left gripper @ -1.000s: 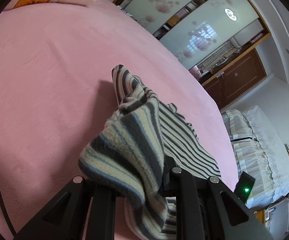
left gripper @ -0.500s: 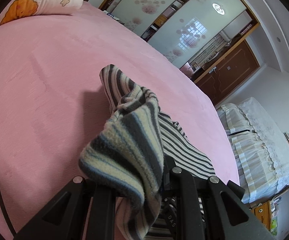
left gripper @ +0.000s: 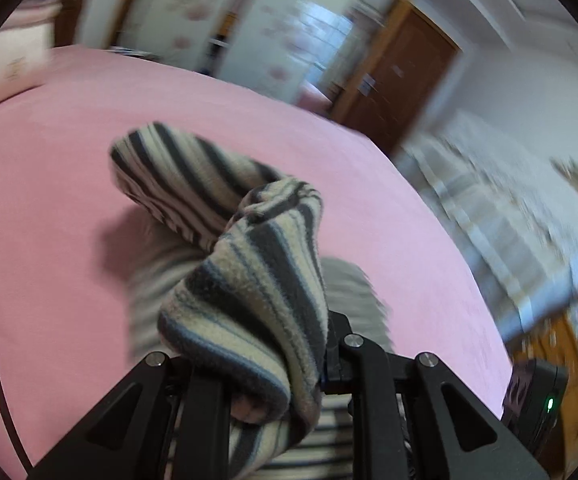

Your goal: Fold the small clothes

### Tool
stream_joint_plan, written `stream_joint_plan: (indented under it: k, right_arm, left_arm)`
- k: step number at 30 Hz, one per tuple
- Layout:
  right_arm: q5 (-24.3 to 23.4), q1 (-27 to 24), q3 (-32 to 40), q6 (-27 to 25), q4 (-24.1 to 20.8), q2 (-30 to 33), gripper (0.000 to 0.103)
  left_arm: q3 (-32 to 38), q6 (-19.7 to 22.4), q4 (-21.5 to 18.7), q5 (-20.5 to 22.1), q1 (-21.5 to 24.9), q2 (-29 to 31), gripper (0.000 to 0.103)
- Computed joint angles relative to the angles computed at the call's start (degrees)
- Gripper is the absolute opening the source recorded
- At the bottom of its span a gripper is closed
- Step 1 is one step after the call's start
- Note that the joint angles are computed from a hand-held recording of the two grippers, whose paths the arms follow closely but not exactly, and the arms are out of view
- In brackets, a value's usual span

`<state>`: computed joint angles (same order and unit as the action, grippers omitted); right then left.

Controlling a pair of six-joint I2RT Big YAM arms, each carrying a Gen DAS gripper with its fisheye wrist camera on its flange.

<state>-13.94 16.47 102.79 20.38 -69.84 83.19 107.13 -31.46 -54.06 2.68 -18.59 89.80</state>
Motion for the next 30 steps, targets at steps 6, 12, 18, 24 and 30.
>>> stream_joint_plan:
  k: [6, 12, 18, 24, 30]
  right_arm:
    - [-3.71, -8.72, -7.04, -1.03, -2.23, -4.50, 0.000]
    - [-4.69, -10.70, -10.48, -1.81, -2.82, -5.57, 0.003]
    - [-0.63, -8.63, -8.83, -3.52, -3.02, -5.34, 0.003]
    - [-2.01, -9.87, -7.82, -3.69, -2.82, -6.97, 0.018]
    - [-8.27, -10.90, -6.96, -1.80, -2.00, -8.84, 0.043]
  left_arm:
    - [0.60, 9.44, -6.26, 0.91, -8.78, 3.82, 0.015]
    - [-2.79, 13.65, -7.16, -1.84, -9.64, 2.21, 0.020]
    - [-5.06, 18.61, -8.40, -2.18, -10.64, -1.35, 0.036]
    - [-12.18, 14.89, -6.93, -0.81, -9.26, -9.93, 0.057]
    - [-21.12, 1.80, -5.31, 11.93, -0.39, -16.14, 0.057]
